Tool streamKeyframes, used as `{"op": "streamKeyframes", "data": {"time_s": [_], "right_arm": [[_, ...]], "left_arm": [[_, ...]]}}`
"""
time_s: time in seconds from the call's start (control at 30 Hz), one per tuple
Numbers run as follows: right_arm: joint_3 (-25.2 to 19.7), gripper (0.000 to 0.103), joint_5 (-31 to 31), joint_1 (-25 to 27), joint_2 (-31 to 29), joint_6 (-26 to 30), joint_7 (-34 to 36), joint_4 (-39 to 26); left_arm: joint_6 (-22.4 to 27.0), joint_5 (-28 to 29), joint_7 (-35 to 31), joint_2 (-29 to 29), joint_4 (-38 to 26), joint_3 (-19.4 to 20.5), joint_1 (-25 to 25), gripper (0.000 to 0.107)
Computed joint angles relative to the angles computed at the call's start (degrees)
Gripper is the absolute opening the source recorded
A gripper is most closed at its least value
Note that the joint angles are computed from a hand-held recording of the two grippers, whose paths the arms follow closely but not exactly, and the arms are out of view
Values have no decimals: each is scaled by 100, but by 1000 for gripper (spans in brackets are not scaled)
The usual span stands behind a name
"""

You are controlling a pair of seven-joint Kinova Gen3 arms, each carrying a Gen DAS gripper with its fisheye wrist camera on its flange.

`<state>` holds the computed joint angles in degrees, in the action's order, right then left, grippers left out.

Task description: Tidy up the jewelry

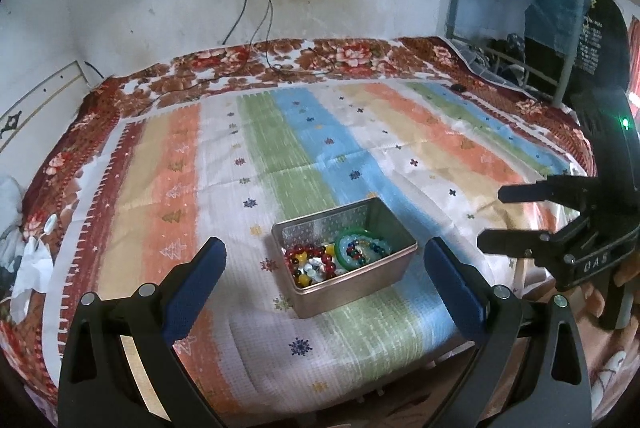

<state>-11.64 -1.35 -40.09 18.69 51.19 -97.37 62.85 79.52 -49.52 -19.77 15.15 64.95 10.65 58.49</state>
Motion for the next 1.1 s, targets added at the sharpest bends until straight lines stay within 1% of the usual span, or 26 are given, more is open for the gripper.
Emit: {"op": "streamKeyframes", "data": {"time_s": [0.1,0.13,0.2,0.27,0.43,0.7,0.8,0.93,1.1], "right_arm": [[-11,98,105,-41,-78,-133,-29,138],[93,98,285,-174,-169,-296,-177,273],[129,98,554,-278,-315,-606,-359,509],[52,98,512,-197,-355,-710,-329,581],[-11,98,443,-134,-267,-579,-264,476],[-8,98,476,-192,-216,-473,-223,416],[-9,98,480,-204,-199,-431,-217,389],[-8,98,470,-198,-193,-397,-186,391],[-2,98,467,-203,-186,-385,-176,379]], "left_arm": [[23,-38,87,0,7,-8,26,97],[29,-35,90,2,5,-6,25,97],[58,-18,82,13,-16,-5,19,97],[31,17,92,-5,0,-3,3,97],[-79,64,91,-58,75,25,-43,97],[41,13,136,-3,9,24,0,97],[-55,-4,193,-60,86,26,-4,97],[-84,131,155,-64,59,43,-97,97],[-27,161,93,-22,-4,31,-86,97]]}}
